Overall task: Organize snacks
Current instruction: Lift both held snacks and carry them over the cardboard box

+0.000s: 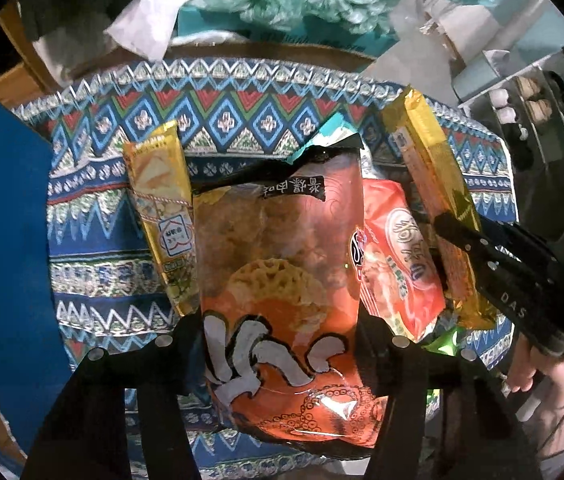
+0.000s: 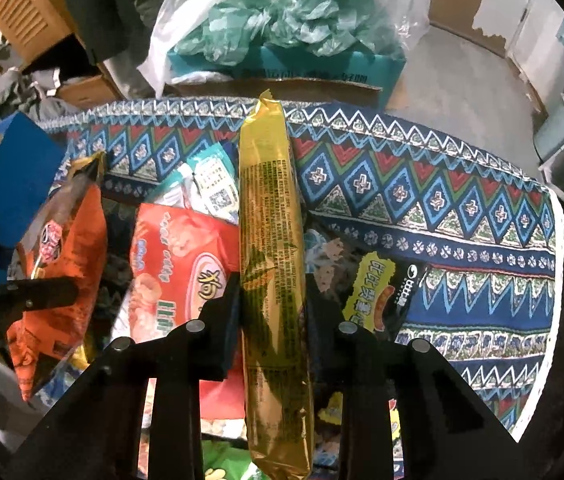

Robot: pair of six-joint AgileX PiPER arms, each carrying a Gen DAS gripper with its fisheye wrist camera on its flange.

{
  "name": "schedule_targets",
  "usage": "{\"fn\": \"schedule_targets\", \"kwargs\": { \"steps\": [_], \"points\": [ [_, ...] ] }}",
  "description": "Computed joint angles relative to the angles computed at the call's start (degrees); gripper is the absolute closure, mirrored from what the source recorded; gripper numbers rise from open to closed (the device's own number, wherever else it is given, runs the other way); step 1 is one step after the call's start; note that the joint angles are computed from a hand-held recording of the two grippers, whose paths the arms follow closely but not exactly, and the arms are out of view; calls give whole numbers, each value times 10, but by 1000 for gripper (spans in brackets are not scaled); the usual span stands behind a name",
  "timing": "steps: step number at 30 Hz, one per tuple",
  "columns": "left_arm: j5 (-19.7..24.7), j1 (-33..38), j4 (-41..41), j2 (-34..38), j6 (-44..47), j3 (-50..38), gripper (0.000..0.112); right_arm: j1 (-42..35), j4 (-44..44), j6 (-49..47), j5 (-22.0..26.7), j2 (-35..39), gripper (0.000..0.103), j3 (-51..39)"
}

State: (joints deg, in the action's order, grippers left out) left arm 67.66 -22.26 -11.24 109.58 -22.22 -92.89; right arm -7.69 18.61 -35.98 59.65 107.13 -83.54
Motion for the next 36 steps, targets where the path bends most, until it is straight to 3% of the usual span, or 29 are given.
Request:
{"fn": "schedule_targets", "kwargs": {
  "steps": [16, 24, 36],
  "points": [
    [4, 1, 68, -104, -8, 18, 52, 13, 46, 18, 13, -91, 77, 1],
    [2, 13, 86, -155, -2, 47, 52, 53, 58, 38, -2, -151, 77, 19],
    [6, 65, 94, -231, 37, 112, 52, 124, 52, 77, 23, -165, 77, 6]
  ]
}}
